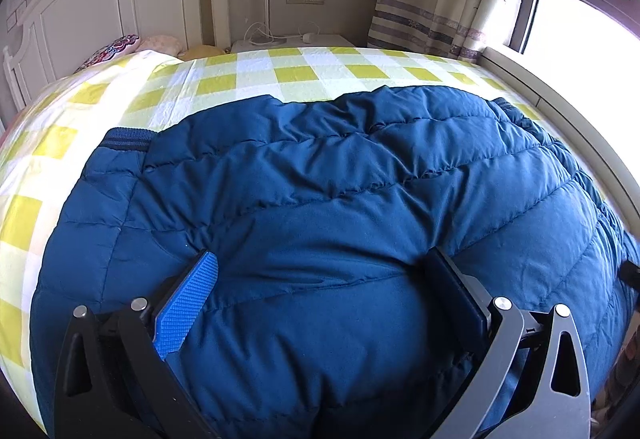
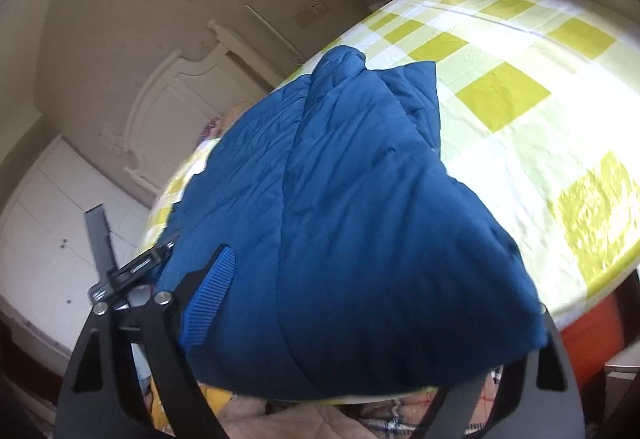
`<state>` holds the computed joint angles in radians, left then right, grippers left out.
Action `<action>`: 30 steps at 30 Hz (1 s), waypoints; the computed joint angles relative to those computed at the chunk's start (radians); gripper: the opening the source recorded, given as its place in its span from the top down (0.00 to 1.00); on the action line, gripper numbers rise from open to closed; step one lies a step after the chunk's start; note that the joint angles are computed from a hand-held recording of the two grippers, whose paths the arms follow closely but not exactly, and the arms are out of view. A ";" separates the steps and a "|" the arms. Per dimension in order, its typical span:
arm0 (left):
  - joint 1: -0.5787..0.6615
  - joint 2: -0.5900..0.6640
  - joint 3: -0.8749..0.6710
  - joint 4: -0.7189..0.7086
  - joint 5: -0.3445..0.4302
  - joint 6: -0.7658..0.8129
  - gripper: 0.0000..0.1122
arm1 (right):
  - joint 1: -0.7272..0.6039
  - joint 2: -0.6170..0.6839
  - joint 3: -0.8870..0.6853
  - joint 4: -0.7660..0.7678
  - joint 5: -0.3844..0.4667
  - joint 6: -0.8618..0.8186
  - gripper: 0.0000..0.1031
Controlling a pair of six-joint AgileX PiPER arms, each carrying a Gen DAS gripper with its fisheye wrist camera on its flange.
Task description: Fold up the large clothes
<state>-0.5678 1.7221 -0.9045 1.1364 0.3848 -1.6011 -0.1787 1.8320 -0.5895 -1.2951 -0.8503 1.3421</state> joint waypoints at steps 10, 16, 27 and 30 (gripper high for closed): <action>-0.085 0.055 -0.070 0.041 0.168 -0.055 0.12 | -0.036 -0.012 0.066 0.192 -0.195 -0.249 0.72; -0.108 0.216 -0.339 -0.121 0.264 0.211 0.12 | -0.119 0.024 0.040 0.218 -0.246 -0.233 0.73; -0.408 0.170 -0.199 0.078 0.406 -0.024 0.12 | -0.191 0.053 0.003 0.178 -0.190 -0.211 0.72; -0.400 0.042 -0.060 0.093 0.292 -0.073 0.12 | -0.131 -0.076 0.050 0.239 -0.131 -0.249 0.72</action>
<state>-0.9680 1.7645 -0.9643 1.2297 0.6767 -1.6737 -0.3092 1.7557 -0.5391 -1.0565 -0.9815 1.0935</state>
